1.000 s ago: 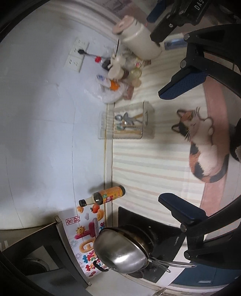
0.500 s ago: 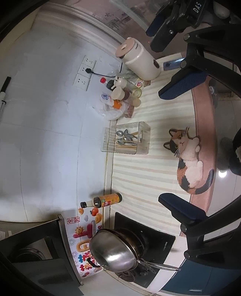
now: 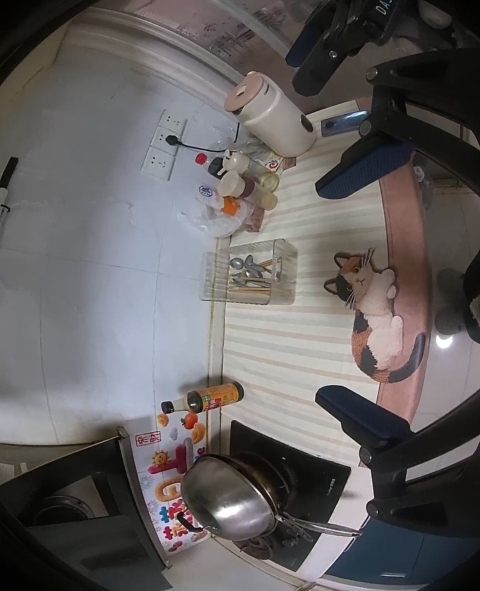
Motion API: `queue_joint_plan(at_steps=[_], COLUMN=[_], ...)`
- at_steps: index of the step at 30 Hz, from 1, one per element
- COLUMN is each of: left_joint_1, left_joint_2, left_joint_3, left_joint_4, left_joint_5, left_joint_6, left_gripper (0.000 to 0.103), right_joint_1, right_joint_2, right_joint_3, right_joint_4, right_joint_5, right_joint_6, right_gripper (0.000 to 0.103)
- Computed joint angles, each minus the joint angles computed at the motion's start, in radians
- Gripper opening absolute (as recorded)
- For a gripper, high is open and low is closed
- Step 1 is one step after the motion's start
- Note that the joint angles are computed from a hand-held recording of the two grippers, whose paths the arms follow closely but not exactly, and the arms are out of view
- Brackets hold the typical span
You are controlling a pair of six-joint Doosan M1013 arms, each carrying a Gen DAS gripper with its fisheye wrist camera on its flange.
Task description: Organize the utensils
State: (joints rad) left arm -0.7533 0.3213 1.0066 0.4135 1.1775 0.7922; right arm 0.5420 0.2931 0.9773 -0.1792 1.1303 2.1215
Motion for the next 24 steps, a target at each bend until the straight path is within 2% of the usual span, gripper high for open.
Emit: queue_joint_plan(at_steps=[24], left_joint_1=[0.003], left_joint_2=[-0.003], left_joint_3=[0.004], left_joint_4=[0.030], left_joint_5=[0.013], left_joint_6=[-0.023], left_gripper=[0.103], right_joint_1=[-0.008], right_joint_2=[0.018], right_joint_3=[-0.017], right_joint_4=[0.042], right_joint_5=[-0.009], right_joint_6=[-0.058], right_gripper=[0.103])
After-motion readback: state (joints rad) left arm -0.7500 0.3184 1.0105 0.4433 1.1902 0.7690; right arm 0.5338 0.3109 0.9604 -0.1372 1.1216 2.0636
